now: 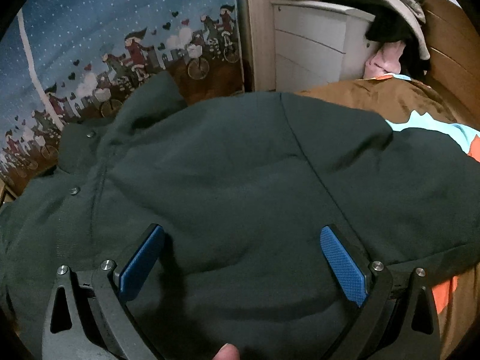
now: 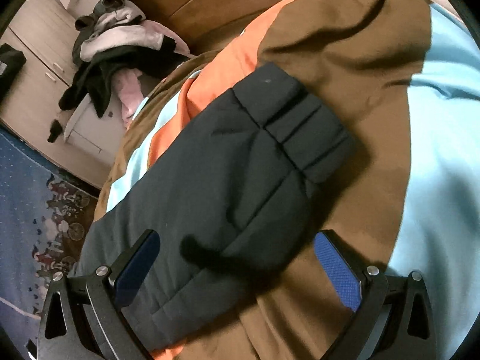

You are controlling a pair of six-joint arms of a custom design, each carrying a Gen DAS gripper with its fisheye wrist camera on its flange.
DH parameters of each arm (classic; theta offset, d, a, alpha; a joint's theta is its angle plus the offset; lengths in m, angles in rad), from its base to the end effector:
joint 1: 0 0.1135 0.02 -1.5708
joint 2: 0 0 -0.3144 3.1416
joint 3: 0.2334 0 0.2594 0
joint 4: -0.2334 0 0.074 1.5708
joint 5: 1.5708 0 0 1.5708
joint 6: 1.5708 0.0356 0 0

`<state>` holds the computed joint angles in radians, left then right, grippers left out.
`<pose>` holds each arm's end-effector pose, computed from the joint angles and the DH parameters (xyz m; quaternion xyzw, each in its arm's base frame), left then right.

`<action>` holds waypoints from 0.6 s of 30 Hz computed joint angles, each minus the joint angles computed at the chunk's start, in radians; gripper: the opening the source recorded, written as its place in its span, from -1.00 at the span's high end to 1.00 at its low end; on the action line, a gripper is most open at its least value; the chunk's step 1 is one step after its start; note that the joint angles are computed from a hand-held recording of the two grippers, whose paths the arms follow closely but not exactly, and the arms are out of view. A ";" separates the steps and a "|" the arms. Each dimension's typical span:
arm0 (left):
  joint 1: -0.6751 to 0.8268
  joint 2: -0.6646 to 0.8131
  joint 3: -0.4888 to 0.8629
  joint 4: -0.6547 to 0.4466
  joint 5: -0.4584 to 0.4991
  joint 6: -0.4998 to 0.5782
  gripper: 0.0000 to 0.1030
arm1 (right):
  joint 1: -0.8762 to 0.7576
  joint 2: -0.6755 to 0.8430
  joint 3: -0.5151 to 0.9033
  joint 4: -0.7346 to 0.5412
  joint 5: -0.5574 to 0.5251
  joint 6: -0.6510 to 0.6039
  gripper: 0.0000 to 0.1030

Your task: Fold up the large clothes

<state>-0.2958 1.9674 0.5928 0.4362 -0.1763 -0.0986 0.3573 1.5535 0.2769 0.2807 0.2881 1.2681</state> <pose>0.3021 -0.0855 0.0797 0.0660 0.9448 0.0214 0.3201 0.1946 0.0619 0.1130 0.4540 0.8344 0.1091 0.2929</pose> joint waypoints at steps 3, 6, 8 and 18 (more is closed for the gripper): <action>0.002 0.037 0.021 0.003 0.013 0.013 -0.98 | 0.004 0.032 0.012 0.039 0.006 0.010 -0.88; 0.017 0.077 0.060 -0.036 0.038 0.011 -0.98 | 0.010 0.064 0.025 0.038 0.024 0.027 -0.55; 0.029 0.112 0.092 -0.072 0.053 0.019 -0.98 | 0.004 0.085 0.029 0.044 0.026 0.028 -0.28; 0.075 0.042 0.065 -0.136 0.080 0.063 -0.98 | 0.179 -0.101 0.138 -0.097 0.251 -0.064 0.80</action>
<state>-0.2209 2.0096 0.6582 0.3004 -0.0962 -0.0353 0.5366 1.4526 0.4150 0.1840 0.5389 1.2038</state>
